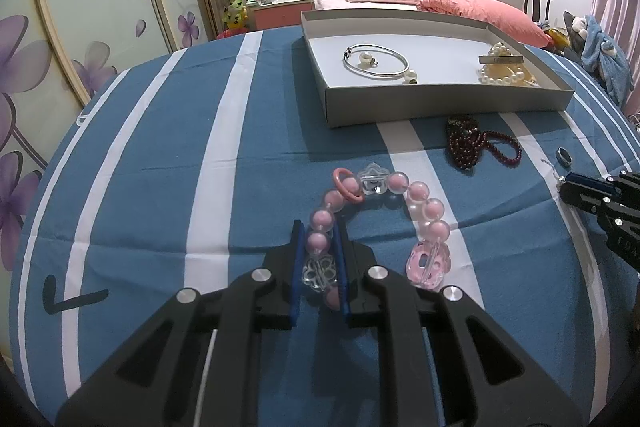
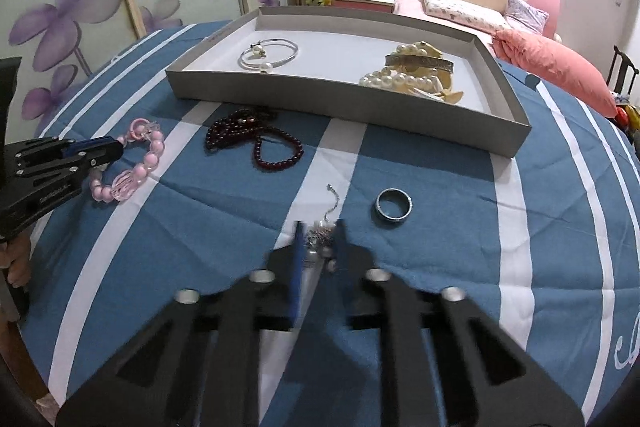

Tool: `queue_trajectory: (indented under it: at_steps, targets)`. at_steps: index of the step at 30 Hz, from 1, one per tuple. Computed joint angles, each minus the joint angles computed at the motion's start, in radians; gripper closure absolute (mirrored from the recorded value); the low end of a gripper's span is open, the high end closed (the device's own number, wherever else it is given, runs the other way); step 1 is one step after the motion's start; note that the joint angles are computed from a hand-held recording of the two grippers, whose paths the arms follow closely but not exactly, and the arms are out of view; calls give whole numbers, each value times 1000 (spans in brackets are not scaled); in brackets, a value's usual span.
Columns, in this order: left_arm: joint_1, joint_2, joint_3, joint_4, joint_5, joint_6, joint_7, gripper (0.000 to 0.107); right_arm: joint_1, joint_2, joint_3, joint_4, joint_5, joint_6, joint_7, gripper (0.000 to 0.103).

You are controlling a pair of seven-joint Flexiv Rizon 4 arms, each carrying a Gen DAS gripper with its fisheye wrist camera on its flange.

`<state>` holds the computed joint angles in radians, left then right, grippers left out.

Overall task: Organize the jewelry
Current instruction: 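Grasp the pink bead bracelet with the left tool while the right grasps the silver dangling earring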

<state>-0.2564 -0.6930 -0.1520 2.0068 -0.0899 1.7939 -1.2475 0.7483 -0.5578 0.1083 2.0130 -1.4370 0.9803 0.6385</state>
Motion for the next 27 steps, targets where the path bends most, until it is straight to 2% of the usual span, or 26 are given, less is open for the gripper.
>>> queue_trajectory:
  at_steps: [4,8,11,19,27]
  targets:
    - [2,0,-1,0,1,0,-2,91,3,17,-3,20,-37,-8,63,91]
    - [25,2,-25,8,2,3,-12,91,4,73,12,69,-141,-77,192,91]
    - [41,2,-41,15,5,12,-22,92,-4,114,41,104,-172,-141,249,91]
    - [73,16,-73,39,25,51,-54,92,-21,171,89,151,-204,-247,333,91]
    - [111,42,-112,80,81,168,-118,92,0,190,108,159,-221,-356,365,91]
